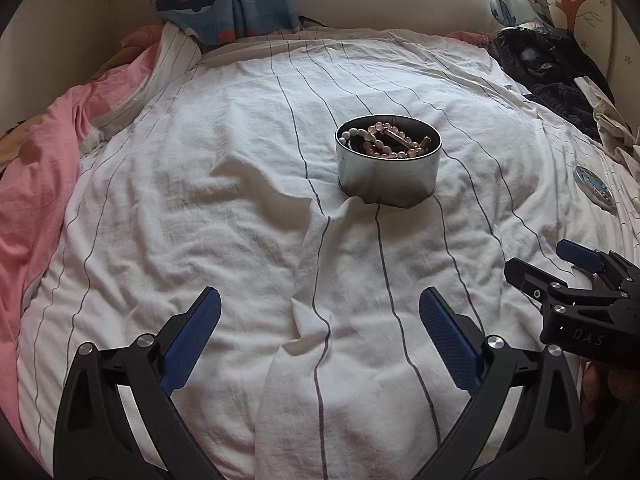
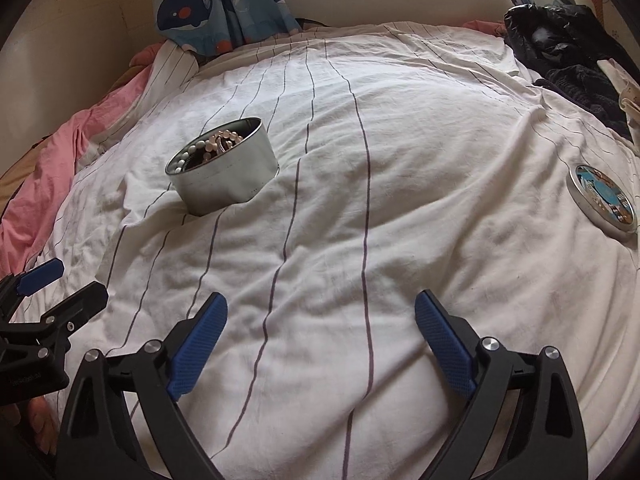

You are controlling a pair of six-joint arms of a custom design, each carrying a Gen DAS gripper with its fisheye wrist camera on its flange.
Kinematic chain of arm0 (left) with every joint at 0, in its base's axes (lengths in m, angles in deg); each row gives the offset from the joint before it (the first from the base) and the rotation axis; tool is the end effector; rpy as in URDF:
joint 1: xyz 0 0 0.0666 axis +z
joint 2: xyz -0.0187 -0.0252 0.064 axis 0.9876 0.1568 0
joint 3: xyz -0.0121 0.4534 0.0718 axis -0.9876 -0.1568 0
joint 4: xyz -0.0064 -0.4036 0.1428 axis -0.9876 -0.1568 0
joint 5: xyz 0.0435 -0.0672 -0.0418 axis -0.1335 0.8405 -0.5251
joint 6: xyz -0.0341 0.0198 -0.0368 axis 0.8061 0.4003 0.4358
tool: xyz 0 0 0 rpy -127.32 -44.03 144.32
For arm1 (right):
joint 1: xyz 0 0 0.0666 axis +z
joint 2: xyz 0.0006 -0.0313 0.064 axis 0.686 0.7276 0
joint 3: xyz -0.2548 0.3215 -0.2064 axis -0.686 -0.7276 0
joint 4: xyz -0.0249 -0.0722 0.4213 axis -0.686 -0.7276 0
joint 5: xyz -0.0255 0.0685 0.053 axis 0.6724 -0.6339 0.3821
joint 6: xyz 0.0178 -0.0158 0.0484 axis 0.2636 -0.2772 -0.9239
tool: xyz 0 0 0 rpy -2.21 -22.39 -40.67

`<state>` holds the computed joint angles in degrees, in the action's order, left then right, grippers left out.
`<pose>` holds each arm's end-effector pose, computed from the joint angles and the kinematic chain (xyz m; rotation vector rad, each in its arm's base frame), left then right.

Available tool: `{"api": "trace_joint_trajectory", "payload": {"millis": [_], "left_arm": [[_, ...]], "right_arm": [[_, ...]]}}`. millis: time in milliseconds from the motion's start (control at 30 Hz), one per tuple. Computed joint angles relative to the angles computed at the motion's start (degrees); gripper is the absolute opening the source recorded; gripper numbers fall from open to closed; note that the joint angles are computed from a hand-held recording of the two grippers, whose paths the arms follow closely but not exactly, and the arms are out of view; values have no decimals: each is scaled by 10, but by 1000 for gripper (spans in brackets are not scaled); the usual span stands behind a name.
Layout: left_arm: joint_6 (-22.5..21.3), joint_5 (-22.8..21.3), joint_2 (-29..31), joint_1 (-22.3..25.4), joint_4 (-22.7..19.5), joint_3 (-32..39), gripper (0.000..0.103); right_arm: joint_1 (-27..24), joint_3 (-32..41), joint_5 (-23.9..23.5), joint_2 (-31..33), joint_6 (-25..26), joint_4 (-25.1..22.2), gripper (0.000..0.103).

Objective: Organize jewelry

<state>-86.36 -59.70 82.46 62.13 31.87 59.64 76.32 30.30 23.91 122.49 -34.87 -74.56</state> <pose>0.4990 -0.1705 0.4801 0.3971 2.4028 -0.1364 0.4673 0.2865 0.4495 0.2467 2.4053 0.0515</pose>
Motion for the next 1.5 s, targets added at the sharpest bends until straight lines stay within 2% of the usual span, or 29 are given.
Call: {"api": "trace_joint_trajectory", "payload": {"millis": [133, 400, 600, 733, 1100, 1500], "left_arm": [[11, 12, 12, 3, -15, 3, 96], [10, -5, 14, -3, 0, -11, 96], [22, 18, 16, 5, 2, -10, 96], [22, 19, 20, 6, -2, -7, 96], [19, 11, 24, 3, -6, -3, 96], [16, -6, 26, -3, -10, -2, 96]], "right_arm": [[4, 9, 13, 11, 1, -21, 95], [7, 17, 23, 18, -12, -53, 96], [18, 20, 37, 20, -22, -81, 96], [24, 11, 46, 13, -31, -78, 96], [20, -5, 32, 1, -28, -52, 96], [22, 1, 44, 7, -24, -57, 96]]}}
